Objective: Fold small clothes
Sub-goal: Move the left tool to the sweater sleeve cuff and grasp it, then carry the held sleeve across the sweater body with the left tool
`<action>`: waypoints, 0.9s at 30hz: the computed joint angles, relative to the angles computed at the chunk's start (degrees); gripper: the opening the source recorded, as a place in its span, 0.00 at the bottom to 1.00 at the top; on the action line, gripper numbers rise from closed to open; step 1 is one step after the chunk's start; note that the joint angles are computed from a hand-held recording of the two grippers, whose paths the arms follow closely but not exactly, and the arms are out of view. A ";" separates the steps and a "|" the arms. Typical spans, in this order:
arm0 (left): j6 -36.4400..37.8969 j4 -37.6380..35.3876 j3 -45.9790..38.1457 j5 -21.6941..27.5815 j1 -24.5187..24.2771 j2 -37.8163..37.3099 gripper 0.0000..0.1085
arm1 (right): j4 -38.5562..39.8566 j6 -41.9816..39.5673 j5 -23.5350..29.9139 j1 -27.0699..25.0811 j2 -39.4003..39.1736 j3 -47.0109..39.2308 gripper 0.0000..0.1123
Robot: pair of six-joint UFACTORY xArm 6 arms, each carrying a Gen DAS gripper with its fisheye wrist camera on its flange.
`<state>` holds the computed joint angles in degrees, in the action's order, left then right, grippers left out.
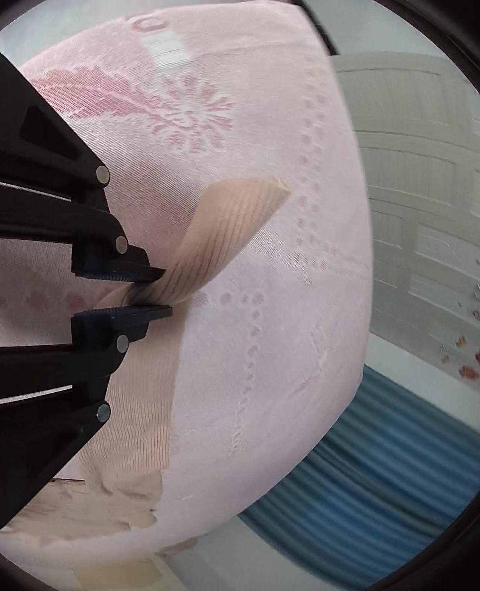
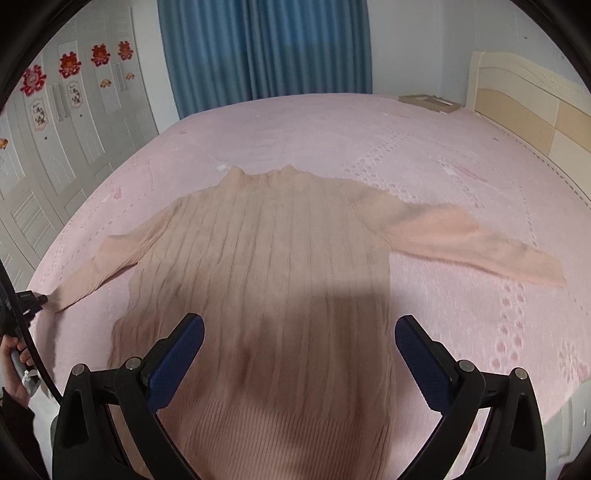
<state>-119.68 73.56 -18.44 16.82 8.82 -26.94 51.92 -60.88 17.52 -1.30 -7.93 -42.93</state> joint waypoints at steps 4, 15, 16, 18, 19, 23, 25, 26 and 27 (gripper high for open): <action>8.87 -7.53 -6.59 10.74 -9.63 -0.22 0.10 | 7.85 -7.89 1.67 -0.45 4.20 -6.59 0.90; 23.61 -11.10 -44.89 23.09 -29.91 24.74 0.10 | 19.65 -21.84 2.29 -9.39 14.74 -16.27 0.90; 25.53 -12.14 -50.11 22.43 -31.33 29.22 0.10 | 19.64 -21.57 2.47 -10.20 15.19 -16.82 0.90; 29.13 -14.62 -59.26 22.72 -33.76 36.93 0.10 | 19.77 -19.94 7.41 -14.37 17.28 -19.81 0.90; 31.83 -16.56 -65.26 22.50 -35.08 42.01 0.10 | 18.80 -18.55 8.56 -15.88 18.44 -21.05 0.90; 43.25 -26.73 -86.20 22.34 -39.76 59.63 0.10 | 13.42 -9.96 11.43 -20.34 23.20 -25.84 0.90; 48.79 -31.31 -95.80 24.32 -41.94 67.49 0.10 | 11.53 -4.29 17.83 -23.37 26.00 -29.56 0.90; 51.77 -33.68 -101.33 26.01 -42.82 71.67 0.10 | 11.10 -2.11 20.48 -24.42 27.22 -31.23 0.90; 54.90 -36.39 -107.32 27.56 -43.90 76.53 0.10 | 11.22 -0.81 22.38 -25.23 27.76 -31.93 0.90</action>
<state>-64.78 37.17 -125.76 44.38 -35.07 49.59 63.14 -61.70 39.90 -26.52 19.83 -74.87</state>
